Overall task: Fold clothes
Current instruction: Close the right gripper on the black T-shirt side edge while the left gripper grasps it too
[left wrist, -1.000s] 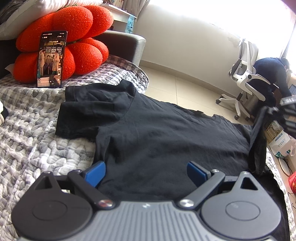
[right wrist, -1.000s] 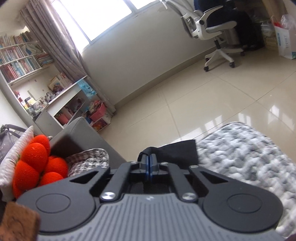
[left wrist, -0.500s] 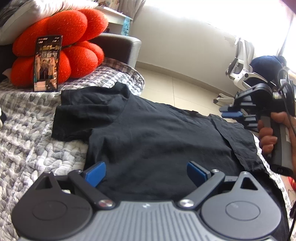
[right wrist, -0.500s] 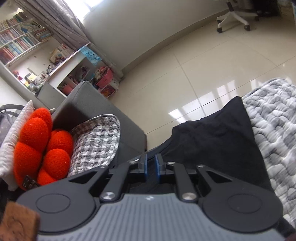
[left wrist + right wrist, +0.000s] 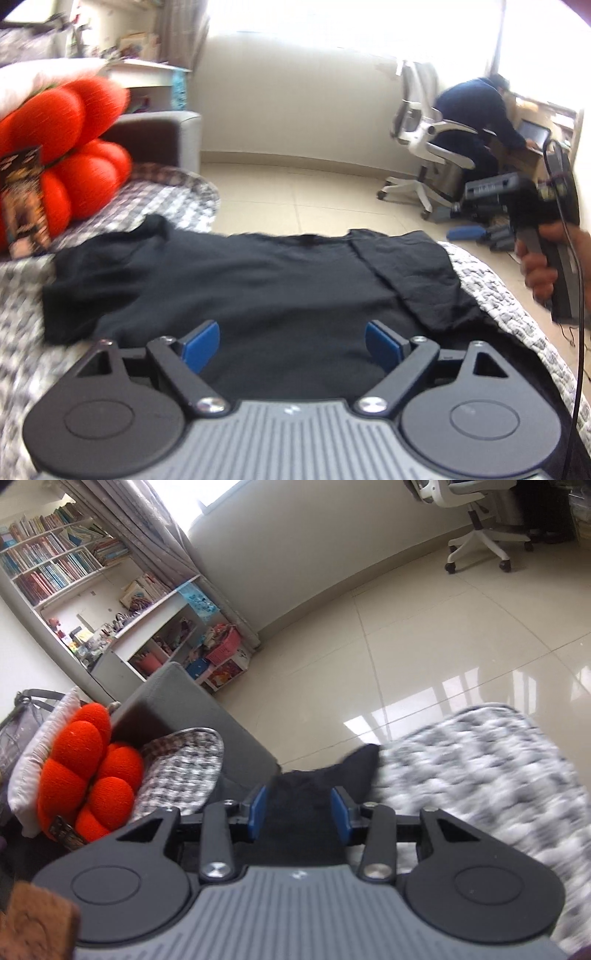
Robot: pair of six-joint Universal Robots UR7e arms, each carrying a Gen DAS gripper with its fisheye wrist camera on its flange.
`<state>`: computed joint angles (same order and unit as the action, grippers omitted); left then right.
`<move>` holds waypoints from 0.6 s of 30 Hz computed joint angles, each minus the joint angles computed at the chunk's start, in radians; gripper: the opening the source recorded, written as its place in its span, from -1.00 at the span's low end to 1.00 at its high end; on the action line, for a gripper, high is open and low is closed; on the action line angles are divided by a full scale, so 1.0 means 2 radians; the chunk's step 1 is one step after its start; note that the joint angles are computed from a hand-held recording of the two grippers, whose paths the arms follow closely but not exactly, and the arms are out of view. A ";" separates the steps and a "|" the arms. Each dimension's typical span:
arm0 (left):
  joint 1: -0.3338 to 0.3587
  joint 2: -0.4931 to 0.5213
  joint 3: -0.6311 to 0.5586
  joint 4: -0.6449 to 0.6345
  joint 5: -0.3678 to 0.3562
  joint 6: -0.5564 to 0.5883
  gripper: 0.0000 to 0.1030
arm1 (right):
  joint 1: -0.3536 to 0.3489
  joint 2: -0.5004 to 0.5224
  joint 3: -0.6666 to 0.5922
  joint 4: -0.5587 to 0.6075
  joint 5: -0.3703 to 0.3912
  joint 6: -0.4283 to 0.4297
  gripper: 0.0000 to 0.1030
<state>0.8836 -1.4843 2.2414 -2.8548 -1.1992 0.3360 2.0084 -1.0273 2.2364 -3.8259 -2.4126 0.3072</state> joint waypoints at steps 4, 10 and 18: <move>-0.008 0.051 -0.028 -0.002 -0.018 -0.002 0.58 | -0.031 -0.012 0.036 -0.030 0.036 -0.011 -0.17; 0.005 0.142 -0.076 -0.019 -0.057 -0.021 0.32 | -0.072 -0.005 0.051 -0.091 0.102 -0.046 -0.17; 0.023 0.225 -0.120 -0.060 -0.108 -0.077 -0.12 | -0.099 0.022 0.045 -0.160 0.146 -0.095 -0.24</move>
<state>0.9299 -1.0349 2.0021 -2.9756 -1.4145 0.1817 1.8098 -0.9840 2.3259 -4.1463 -2.1204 0.1175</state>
